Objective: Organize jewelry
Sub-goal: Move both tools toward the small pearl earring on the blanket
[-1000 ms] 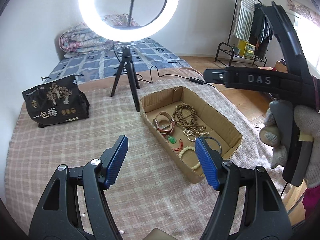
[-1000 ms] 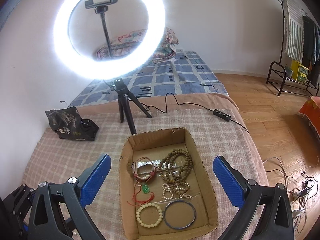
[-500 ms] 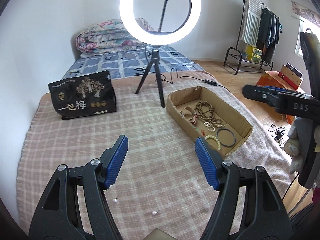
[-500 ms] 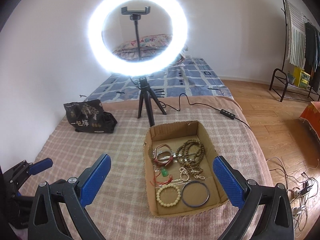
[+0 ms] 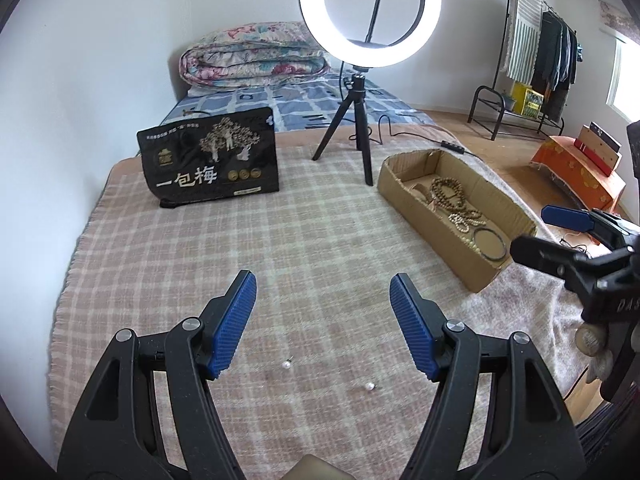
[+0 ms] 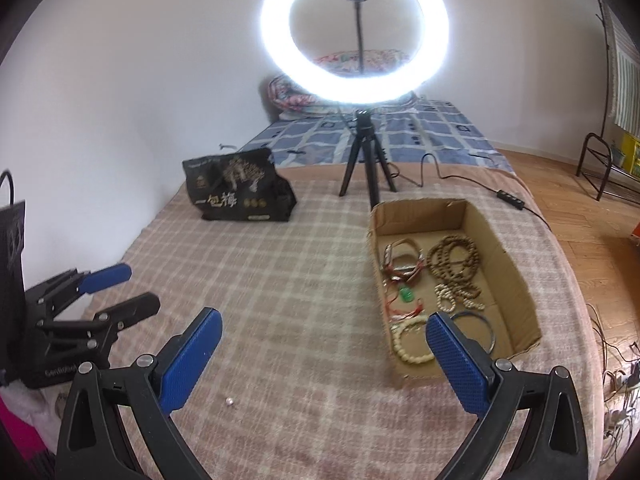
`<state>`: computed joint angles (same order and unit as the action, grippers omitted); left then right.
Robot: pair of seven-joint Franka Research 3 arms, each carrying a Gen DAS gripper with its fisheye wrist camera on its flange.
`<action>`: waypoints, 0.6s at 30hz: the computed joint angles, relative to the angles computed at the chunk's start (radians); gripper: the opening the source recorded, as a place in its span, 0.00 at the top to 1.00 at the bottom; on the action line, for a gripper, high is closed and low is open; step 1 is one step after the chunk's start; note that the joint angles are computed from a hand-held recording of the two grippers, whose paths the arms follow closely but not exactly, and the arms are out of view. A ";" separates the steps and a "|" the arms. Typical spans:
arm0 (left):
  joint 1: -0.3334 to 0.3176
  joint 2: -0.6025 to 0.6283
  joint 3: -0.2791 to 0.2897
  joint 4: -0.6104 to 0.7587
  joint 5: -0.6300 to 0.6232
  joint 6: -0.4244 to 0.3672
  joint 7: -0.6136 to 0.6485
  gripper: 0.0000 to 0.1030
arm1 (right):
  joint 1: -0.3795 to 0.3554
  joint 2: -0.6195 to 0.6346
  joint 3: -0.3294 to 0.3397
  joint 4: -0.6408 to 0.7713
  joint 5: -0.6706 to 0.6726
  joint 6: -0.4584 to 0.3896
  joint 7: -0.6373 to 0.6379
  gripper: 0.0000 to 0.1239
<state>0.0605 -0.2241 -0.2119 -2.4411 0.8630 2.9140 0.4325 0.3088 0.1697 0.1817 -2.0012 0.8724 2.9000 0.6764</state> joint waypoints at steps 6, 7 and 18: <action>-0.006 -0.016 0.025 -0.048 -0.057 -0.003 0.057 0.31 | 0.018 0.006 0.027 -0.045 0.009 0.033 -0.088 0.17; -0.006 -0.016 0.029 -0.055 -0.071 -0.008 0.072 0.31 | 0.023 0.009 0.025 -0.049 -0.007 0.021 -0.084 0.17; -0.001 -0.008 0.077 -0.158 -0.214 0.070 0.194 0.35 | 0.063 0.065 0.030 -0.062 -0.135 -0.132 -0.096 0.37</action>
<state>0.0596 -0.2323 -0.1351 -2.5989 0.6489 2.9839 0.6267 0.3718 0.2345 0.2116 -2.0628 0.7379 2.7681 0.5803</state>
